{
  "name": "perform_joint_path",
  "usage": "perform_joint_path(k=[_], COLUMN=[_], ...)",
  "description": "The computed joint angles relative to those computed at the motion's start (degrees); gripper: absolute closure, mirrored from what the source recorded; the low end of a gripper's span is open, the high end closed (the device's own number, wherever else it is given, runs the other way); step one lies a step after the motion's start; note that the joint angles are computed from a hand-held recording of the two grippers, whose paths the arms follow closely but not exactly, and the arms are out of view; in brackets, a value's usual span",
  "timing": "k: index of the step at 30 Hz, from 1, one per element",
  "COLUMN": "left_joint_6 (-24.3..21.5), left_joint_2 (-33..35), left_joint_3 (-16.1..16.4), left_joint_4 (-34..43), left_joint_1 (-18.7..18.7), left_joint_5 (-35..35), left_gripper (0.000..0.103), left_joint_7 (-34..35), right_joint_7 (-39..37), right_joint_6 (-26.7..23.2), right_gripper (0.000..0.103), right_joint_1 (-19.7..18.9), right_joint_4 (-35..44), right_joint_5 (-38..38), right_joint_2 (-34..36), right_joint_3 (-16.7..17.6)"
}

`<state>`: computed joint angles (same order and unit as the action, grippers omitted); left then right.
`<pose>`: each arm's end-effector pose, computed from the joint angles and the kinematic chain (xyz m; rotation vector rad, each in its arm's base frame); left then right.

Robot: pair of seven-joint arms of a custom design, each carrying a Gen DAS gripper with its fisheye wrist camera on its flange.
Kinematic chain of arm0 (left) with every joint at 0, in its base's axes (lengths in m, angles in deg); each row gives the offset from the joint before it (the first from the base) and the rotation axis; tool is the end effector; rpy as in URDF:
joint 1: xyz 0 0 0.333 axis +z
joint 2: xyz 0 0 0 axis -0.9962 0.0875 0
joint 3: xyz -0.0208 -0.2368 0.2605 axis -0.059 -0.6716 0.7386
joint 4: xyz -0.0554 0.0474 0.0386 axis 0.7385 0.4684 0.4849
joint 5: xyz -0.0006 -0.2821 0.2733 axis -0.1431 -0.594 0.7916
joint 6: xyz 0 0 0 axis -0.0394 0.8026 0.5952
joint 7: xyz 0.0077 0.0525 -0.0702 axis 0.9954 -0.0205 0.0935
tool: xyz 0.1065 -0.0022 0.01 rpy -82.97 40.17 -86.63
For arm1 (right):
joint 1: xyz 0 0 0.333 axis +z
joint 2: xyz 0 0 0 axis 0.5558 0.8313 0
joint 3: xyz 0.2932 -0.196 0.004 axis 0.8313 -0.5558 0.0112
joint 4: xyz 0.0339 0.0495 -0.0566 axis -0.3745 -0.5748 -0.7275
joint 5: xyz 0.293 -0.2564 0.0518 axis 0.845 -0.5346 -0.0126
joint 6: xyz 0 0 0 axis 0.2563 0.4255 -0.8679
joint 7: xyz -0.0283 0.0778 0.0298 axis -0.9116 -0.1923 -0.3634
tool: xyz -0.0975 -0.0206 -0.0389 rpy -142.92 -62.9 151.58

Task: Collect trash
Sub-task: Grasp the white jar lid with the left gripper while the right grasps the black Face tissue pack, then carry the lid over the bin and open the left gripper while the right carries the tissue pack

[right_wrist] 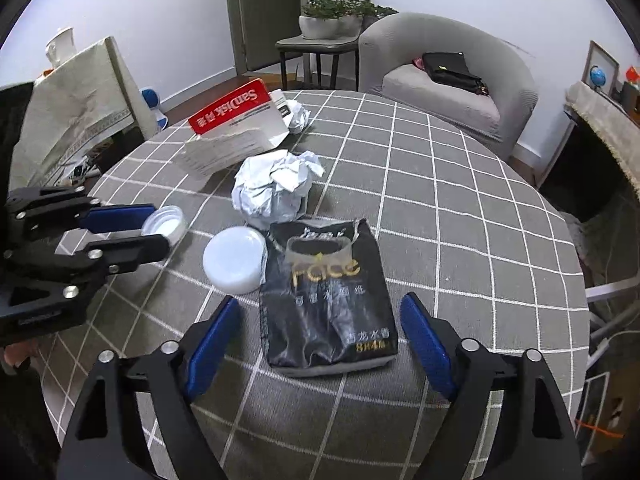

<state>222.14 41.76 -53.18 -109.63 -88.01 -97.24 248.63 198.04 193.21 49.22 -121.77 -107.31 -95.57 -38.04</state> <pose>0.5687 -0.1120 0.5220 -0.8734 2.6720 -1.0470 0.4977 0.2319 0.5309 -1.7242 2.0059 -0.6879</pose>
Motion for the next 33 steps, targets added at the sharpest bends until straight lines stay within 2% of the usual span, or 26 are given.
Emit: perform_joint_path(k=[2, 6, 9, 14, 20, 27, 33], left_joint_6=[-0.5, -1.6, -3.1, -1.2, -2.6, -2.7, -3.1], left_joint_2=[-0.4, -1.1, -1.3, -2.0, -1.3, 0.5, 2.5], left_joint_3=[0.2, 0.9, 1.6, 2.0, 3.0, 3.5, 3.6], left_joint_4=[-0.1, 0.1, 0.8, 0.3, 2.0, 4.4, 7.2], left_joint_1=[0.2, 0.7, 1.2, 1.7, 2.8, 5.2, 8.0], left_joint_5=[-0.4, -0.7, -1.7, -2.7, -4.1, -3.8, -2.8], left_gripper=[0.071, 0.071, 0.071, 0.071, 0.071, 0.071, 0.071], left_joint_7=[0.2, -0.2, -1.3, -0.8, -2.2, -3.3, -5.1], right_joint_7=[0.4, 2.1, 2.7, 3.1, 5.7, 6.3, 3.9], right_joint_6=[0.0, -1.7, -3.0, -6.6, -8.3, -8.3, -8.2], right_gripper=[0.029, 0.052, 0.052, 0.052, 0.052, 0.052, 0.052], right_joint_1=[-0.1, -0.4, -0.3, 0.9, 2.8, 5.9, 9.3], right_joint_4=[0.0, 0.4, 1.1, 3.5, 7.2, 14.0, 21.0], right_joint_5=[-0.3, -0.9, -0.4, 0.3, 0.2, -0.7, -0.3], right_joint_2=[-0.1, -0.3, 0.0, 1.0, 2.2, 6.6, 11.9], right_joint_3=[-0.1, 0.0, 0.1, 0.3, 1.0, 0.3, -1.5])
